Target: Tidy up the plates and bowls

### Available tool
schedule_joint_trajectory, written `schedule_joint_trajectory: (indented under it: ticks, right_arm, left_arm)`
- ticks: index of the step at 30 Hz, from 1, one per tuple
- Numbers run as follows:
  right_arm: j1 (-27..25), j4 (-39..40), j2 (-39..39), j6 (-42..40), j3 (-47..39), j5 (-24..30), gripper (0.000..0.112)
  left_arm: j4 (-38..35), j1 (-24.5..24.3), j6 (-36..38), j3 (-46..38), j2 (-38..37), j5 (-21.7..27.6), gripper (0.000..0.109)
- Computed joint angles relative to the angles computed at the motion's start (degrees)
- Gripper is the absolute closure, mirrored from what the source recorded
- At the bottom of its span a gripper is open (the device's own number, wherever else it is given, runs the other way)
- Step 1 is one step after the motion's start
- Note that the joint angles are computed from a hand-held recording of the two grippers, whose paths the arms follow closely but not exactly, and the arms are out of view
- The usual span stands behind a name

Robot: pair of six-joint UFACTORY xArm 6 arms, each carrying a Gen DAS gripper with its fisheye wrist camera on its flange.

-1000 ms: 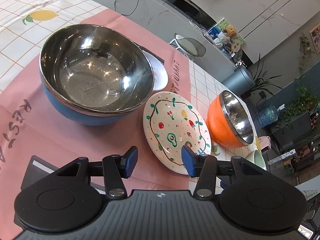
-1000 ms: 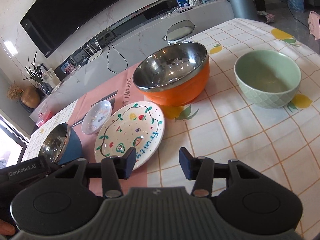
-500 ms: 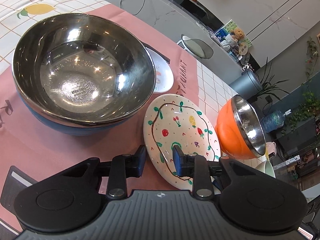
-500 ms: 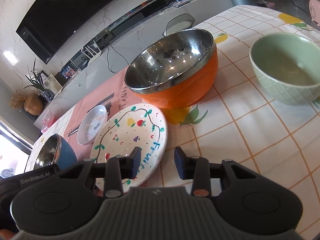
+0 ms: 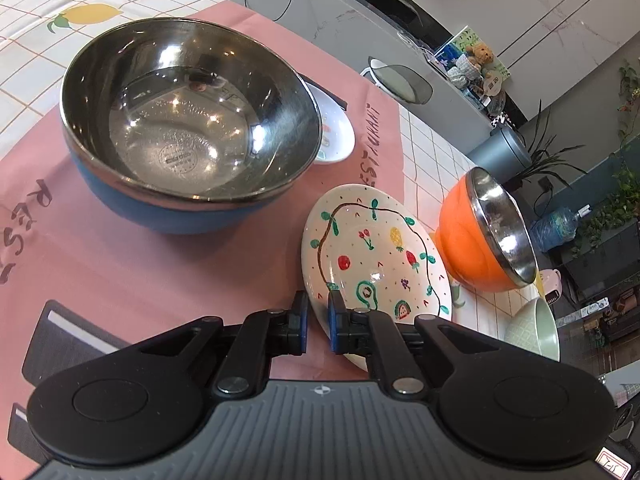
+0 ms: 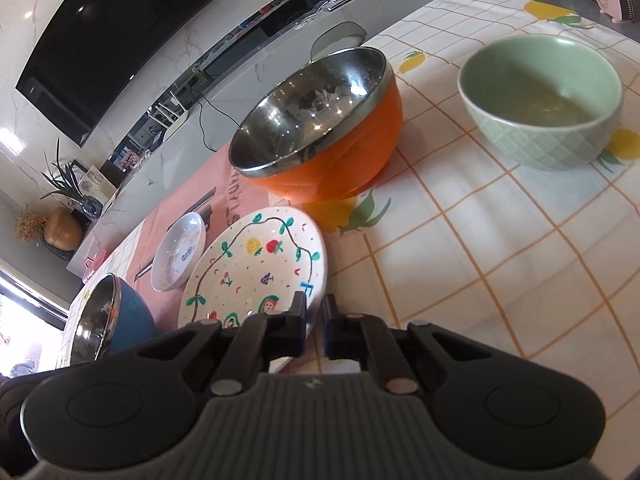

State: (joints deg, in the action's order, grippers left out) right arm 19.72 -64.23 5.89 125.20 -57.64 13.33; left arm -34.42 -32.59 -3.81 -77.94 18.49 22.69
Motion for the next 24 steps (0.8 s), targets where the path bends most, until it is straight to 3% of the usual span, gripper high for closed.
schedule_joint_trajectory:
  ticks: [4, 7, 9, 10, 11, 16, 24]
  right_arm:
    - [1.18, -0.35, -3.01, 0.92, 3.15, 0.62, 0.108]
    - [1.55, -1.44, -3.57, 0.45, 3.71, 0.86, 0.101]
    - [1.4, -3.55, -4.03, 1.69, 3.96, 1.65, 0.094]
    - [1.15, -4.36, -4.08, 2.52, 3.82, 1.76, 0.082]
    - [0.61, -5.16, -4.1, 3.27, 3.9, 1.41, 0.077]
    - [-2.18, -8.03, -3.09, 6.29, 3.33, -1.24, 0.078]
    - [-4.08, -22.53, 0.25, 20.2, -0.34, -5.12, 0.086]
  left_arm:
    - [0.29, -0.34, 1.11, 2.1, -1.64, -0.27, 0.098]
    - [1.58, -0.31, 1.04, 1.55, -1.29, -0.52, 0.096]
    - [-0.42, -0.13, 3.01, 1.15, -1.0, -0.93, 0.089]
    - [-0.88, -0.12, 3.28, 0.94, -0.73, -1.45, 0.085]
    - [-0.3, -0.03, 2.58, 0.64, -0.38, -1.72, 0.081]
    - [-0.79, 0.34, 2.74, -1.82, 2.2, -2.32, 0.08]
    - [-4.47, -0.28, 7.33, -3.77, 4.55, -4.62, 0.081]
